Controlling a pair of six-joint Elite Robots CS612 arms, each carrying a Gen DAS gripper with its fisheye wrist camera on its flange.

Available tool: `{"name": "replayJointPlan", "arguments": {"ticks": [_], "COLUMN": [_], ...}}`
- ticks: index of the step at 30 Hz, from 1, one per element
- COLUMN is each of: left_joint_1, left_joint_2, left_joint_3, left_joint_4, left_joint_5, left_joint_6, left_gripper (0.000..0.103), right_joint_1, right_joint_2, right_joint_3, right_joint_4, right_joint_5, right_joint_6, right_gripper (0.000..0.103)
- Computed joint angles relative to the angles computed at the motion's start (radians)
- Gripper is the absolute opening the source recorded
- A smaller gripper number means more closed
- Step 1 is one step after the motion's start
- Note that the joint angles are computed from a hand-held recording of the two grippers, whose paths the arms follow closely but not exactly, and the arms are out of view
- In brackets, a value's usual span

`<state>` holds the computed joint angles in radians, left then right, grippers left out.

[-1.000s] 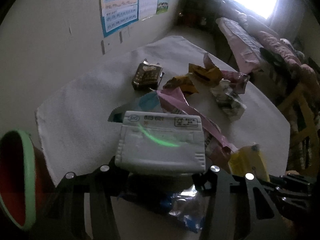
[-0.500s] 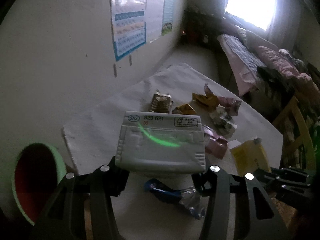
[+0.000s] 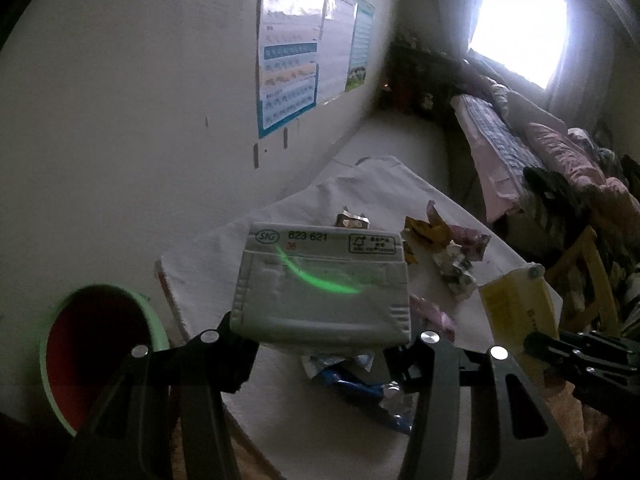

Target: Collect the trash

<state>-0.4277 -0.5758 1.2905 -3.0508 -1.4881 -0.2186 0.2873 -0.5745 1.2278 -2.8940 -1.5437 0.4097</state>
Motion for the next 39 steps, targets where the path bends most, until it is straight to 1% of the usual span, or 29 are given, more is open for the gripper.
{"name": "replayJointPlan", "arguments": {"ticks": [3,9,16,22,29,36,39], "left_joint_1": [0.004,0.01,0.025,0.043,0.071,0.097,0.11], "left_joint_2": [-0.007,-0.018,-0.02,-0.02,-0.028,-0.034,-0.037], "left_joint_3": [0.012,0.033,0.042,0.053,0.083,0.109,0.12], "left_joint_4": [-0.021,-0.062,-0.064,-0.058,-0.036,-0.003,0.012], "left_joint_5": [0.01,0.053,0.062,0.087,0.136,0.2,0.23], "left_joint_6": [-0.005,-0.005,-0.031,-0.065,-0.118,-0.178,-0.203], "left_gripper": [0.049,0.049,0.049,0.049,0.049,0.049,0.049], "right_joint_1": [0.004,0.017,0.03,0.042,0.056,0.067,0.077], "right_joint_2": [0.005,0.015,0.038,0.076,0.116,0.16,0.193], "right_joint_3": [-0.017,-0.046,-0.105,-0.183,-0.268,-0.356,-0.421], "right_joint_4": [0.016,0.028,0.067,0.114,0.165,0.223,0.254], "right_joint_5": [-0.002,-0.019,-0.014,0.013,0.042,0.091,0.11], "right_joint_6": [-0.015,-0.037,-0.075,-0.105,-0.14,-0.16,-0.185], "right_gripper": [0.022,0.022,0.022,0.022,0.022,0.022,0.022]}}
